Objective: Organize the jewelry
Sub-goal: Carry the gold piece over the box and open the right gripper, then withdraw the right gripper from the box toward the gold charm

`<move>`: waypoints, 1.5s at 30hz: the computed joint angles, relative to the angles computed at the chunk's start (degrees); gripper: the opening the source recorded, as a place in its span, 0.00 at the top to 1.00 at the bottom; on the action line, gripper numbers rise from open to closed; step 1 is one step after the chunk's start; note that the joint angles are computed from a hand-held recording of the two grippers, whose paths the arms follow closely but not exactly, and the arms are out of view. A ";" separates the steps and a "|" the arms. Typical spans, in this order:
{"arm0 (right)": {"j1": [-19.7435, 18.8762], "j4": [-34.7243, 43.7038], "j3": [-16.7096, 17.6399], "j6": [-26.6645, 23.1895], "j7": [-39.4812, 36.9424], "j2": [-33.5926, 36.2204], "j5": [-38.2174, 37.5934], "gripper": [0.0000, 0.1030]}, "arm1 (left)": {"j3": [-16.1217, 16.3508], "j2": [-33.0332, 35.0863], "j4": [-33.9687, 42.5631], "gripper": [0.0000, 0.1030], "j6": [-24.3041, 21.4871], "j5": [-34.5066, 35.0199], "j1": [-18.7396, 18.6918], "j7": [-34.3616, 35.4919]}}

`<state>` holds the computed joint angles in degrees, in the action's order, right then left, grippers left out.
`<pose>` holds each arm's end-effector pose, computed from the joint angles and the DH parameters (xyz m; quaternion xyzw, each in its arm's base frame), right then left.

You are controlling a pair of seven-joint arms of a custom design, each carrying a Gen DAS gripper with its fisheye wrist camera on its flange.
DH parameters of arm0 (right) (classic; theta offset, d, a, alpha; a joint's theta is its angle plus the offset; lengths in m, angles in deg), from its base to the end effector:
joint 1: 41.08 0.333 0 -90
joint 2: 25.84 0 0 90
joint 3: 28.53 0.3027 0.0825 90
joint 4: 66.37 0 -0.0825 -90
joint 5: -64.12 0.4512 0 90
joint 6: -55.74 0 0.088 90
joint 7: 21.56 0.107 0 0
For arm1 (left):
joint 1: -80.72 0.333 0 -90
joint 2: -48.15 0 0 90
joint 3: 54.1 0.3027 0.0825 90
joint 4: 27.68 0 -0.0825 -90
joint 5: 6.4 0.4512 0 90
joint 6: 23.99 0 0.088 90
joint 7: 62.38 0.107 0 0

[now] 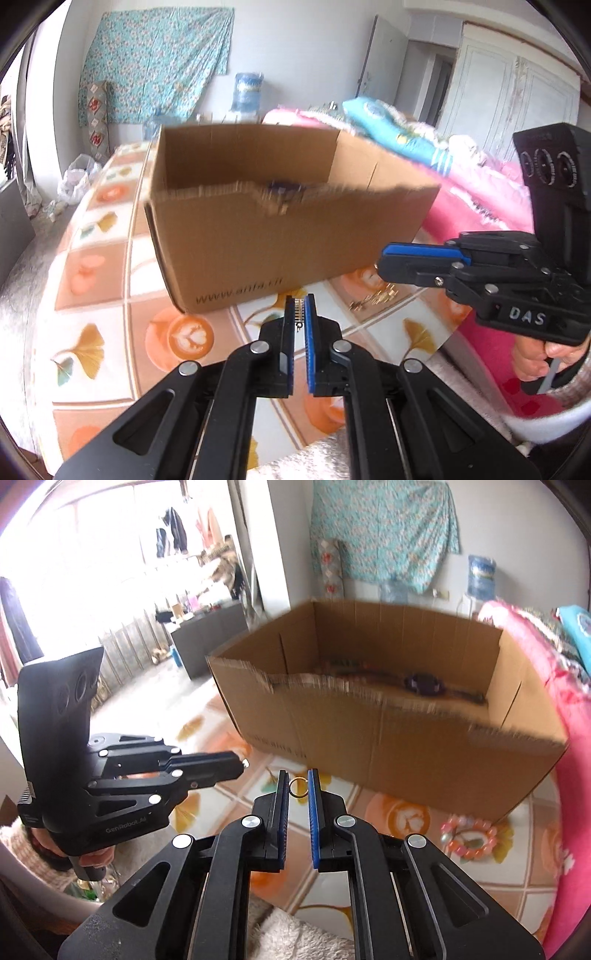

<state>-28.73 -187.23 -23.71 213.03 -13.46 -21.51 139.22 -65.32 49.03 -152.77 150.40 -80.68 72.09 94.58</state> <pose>0.6189 0.1505 0.3678 -0.7959 0.4143 -0.1286 0.4224 0.5954 -0.1358 0.3854 -0.5443 0.7117 -0.3998 0.1935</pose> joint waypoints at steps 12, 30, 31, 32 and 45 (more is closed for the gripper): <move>-0.61 13.17 -0.92 -1.69 4.60 6.53 -0.10 0.92 | 3.34 6.72 13.02 0.96 -3.06 26.57 -0.10 -23.08; -8.71 21.58 7.14 -0.26 23.68 15.63 -12.75 0.67 | 19.31 17.07 25.76 0.85 -13.10 84.52 -10.34 -81.92; -9.13 21.39 7.42 -0.59 22.61 15.42 -11.33 0.65 | 19.36 16.87 25.75 0.85 -13.35 86.05 -10.39 -83.76; -9.34 21.32 7.45 -1.10 21.86 15.25 -10.37 0.62 | 19.66 16.72 25.88 0.85 -13.72 87.94 -10.65 -86.12; -8.83 19.64 5.05 -5.26 11.57 12.34 1.42 0.32 | 14.52 14.77 26.99 0.74 -19.98 99.37 -6.97 -99.42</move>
